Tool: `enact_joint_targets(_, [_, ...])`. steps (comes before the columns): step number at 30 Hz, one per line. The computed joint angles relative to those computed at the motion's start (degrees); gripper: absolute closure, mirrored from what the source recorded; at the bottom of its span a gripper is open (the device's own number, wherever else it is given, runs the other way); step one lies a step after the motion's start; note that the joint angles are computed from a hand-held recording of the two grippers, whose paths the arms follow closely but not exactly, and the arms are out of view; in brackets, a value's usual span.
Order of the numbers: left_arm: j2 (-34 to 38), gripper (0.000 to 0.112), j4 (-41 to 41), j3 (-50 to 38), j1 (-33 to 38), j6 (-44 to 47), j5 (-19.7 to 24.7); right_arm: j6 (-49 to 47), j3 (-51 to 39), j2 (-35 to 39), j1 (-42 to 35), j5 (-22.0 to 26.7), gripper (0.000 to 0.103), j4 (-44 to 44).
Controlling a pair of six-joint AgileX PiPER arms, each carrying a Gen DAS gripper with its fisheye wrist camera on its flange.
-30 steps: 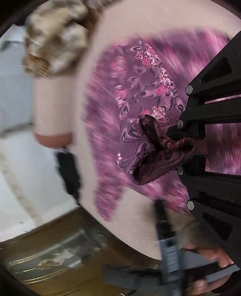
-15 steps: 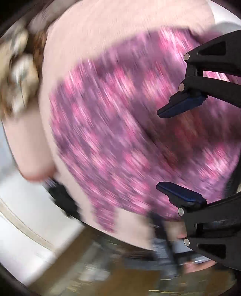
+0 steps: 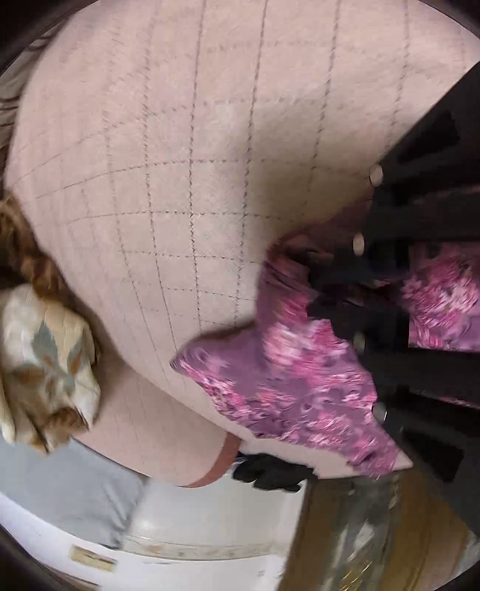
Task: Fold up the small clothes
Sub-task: 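Fold the held sleeve across the shirt body with the right gripper, then release the sleeve and lift the right gripper away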
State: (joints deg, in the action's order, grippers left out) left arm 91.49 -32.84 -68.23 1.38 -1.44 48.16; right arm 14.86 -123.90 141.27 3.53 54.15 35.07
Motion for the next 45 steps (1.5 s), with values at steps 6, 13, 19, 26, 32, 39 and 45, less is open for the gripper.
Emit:
enact_joint_targets(6, [4.81, 0.084, 4.0, 1.19, -1.5, -2.7, 1.36, -0.42, 3.52, -1.1, 0.56, -2.61, 0.092, -0.5])
enact_joint_targets(13, [-3.16, 0.043, 14.41, 3.65, -3.47, -8.78, -0.59, -9.97, 26.55, -20.74, 7.0, -7.79, 0.043, -0.27])
enact_joint_targets(19, [-6.01, 0.043, 13.38, 5.86, -0.49, -7.19, -0.24, -19.65, 38.4, -29.78, 15.97, -5.69, 0.043, 9.03])
enact_joint_targets(26, [-14.36, 0.043, 15.04, 10.9, 1.17, -9.63, 1.08, -16.31, 40.58, -31.68, 23.9, -4.66, 0.043, 6.26])
enact_joint_targets(32, [-19.83, 0.043, 21.3, 9.64, -3.39, -16.45, 4.24, -10.51, 39.55, -36.85, 27.64, -4.51, 0.042, -1.32])
enact_joint_targets(39, [-27.07, 0.031, 30.99, 6.57, -11.8, -28.45, 7.09, -4.07, 38.83, -44.37, 30.47, -2.75, 0.028, -8.43])
enact_joint_targets(45, [-31.47, 0.03, 43.09, 4.19, -19.64, -41.94, 13.18, -0.22, 41.85, -50.58, 30.26, -3.0, 0.026, -11.24])
